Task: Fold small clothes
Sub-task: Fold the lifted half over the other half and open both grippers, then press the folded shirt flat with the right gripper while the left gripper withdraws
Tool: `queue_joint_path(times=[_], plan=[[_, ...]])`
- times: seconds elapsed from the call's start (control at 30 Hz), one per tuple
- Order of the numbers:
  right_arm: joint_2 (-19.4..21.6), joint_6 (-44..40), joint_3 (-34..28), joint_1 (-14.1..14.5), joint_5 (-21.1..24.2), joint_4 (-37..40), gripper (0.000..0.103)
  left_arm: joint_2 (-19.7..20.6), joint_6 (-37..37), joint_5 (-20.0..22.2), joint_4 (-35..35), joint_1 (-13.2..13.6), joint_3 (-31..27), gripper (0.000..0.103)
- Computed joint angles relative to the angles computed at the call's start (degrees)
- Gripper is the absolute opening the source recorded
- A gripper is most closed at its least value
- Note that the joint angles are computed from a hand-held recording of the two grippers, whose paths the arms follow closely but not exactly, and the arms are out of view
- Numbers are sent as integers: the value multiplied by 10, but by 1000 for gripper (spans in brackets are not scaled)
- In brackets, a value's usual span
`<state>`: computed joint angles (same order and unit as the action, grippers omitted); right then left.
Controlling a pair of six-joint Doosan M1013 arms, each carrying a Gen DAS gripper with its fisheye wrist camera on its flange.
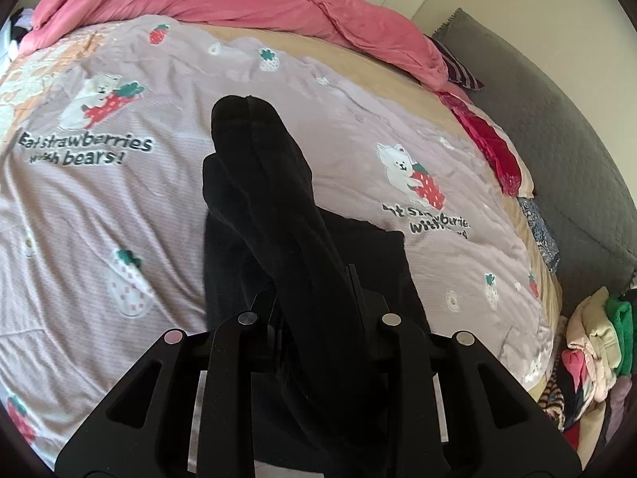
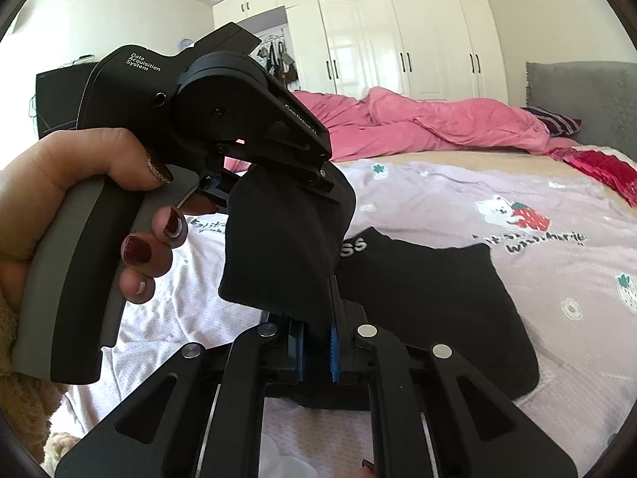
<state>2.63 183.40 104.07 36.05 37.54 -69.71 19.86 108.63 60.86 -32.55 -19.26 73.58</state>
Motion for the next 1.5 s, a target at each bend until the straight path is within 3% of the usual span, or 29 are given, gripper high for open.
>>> queue_joint_path(times=[0.47, 0.8, 0.93, 0.97, 1.03, 1.13, 1.23, 1.33, 1.4, 1.47, 1.5], plan=[[-23, 19, 35, -14, 28, 33, 8, 21, -37, 10, 34, -51, -6, 20], [-29, 21, 61, -38, 17, 71, 8, 43, -58, 28, 58, -74, -14, 26], [-30, 26, 67, -46, 9, 81, 8, 49, -58, 34, 56, -77, -18, 36], [-31, 30, 70, -48, 4, 84, 8, 50, -56, 35, 51, -77, -17, 43], [-32, 30, 72, -54, -4, 98, 9, 51, -33, 40, -3, -69, -14, 59], [-38, 36, 84, -75, -39, 149, 12, 45, -27, 30, -73, -53, 0, 67], [-54, 81, 113, -107, -117, 187, 20, 34, -10, 20, -87, -43, 11, 67], [-67, 112, 132, -129, -181, 210, 26, 7, 1, -23, -41, -36, 38, 67], [-72, 131, 134, -131, -192, 193, 33, -9, 13, -51, -17, -31, 59, 67], [-76, 170, 134, -129, -191, 140, 46, -28, 18, -84, 3, -25, 86, 67], [-78, 178, 134, -131, -196, 130, 57, -31, 23, -90, 0, -20, 92, 67]])
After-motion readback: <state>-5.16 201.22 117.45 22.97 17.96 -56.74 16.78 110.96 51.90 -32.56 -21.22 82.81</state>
